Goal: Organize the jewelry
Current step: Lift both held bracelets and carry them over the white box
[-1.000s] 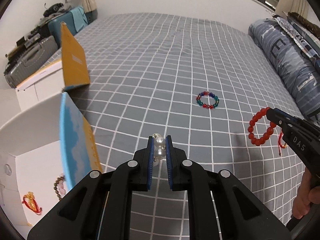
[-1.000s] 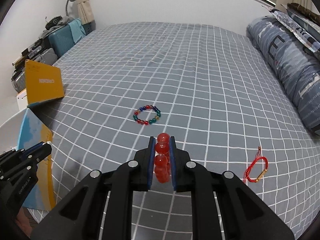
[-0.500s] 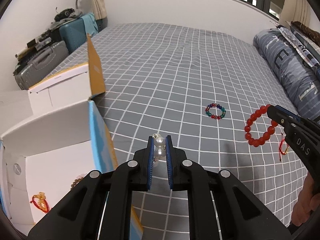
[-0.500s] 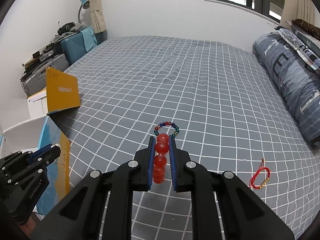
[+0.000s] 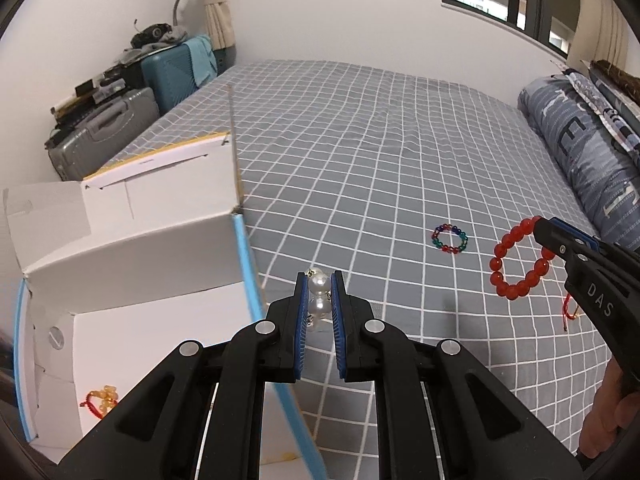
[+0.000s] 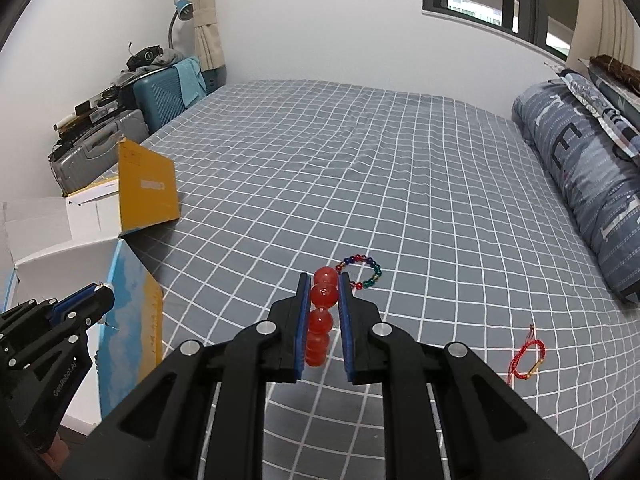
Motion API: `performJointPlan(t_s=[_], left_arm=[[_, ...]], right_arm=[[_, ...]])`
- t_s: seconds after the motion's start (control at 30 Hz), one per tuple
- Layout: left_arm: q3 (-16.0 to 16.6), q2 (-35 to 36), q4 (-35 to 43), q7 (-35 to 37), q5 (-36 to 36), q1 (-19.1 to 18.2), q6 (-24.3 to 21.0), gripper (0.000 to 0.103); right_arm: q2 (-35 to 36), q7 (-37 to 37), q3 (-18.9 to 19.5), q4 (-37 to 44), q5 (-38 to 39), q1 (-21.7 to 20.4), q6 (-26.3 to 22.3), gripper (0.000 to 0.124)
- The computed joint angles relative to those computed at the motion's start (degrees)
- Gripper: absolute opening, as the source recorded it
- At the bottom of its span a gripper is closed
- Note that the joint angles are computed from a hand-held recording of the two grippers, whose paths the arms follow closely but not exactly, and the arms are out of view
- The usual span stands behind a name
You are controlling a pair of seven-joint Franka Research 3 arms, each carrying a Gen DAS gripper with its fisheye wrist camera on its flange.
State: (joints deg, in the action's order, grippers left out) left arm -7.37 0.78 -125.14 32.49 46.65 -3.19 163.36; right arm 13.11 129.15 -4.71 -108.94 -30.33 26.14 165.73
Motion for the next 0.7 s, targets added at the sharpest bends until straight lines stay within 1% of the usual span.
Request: performJointPlan(t_s=[0.1, 0.23, 0.4, 0.7], left_arm=[[0.3, -1.5, -1.1, -0.2, 0.2, 0.5, 0.0, 0.011], [0.2, -2.9, -2.4, -0.1, 0.1, 1.4, 0.4, 0.011], [0.0, -5.3, -4.4, -0.9, 1.0, 3.0, 0.8, 0.011], [-0.3, -8.6, -7.2, -0.6, 0.4, 5.9, 0.7, 0.011]], right_arm=[[-0.2, 0.2, 0.2, 0.2, -0.2, 0.4, -0.2, 0.013], [-0.7, 2.2, 0.1, 0.3, -2.6, 1.7, -0.4, 0.013], [-1.2, 3.8, 1.0, 0.7, -4.6, 2.3, -1.1, 0.013], [-1.2, 5.9, 2.6, 2.3, -7.7, 3.6, -1.8, 0.013]])
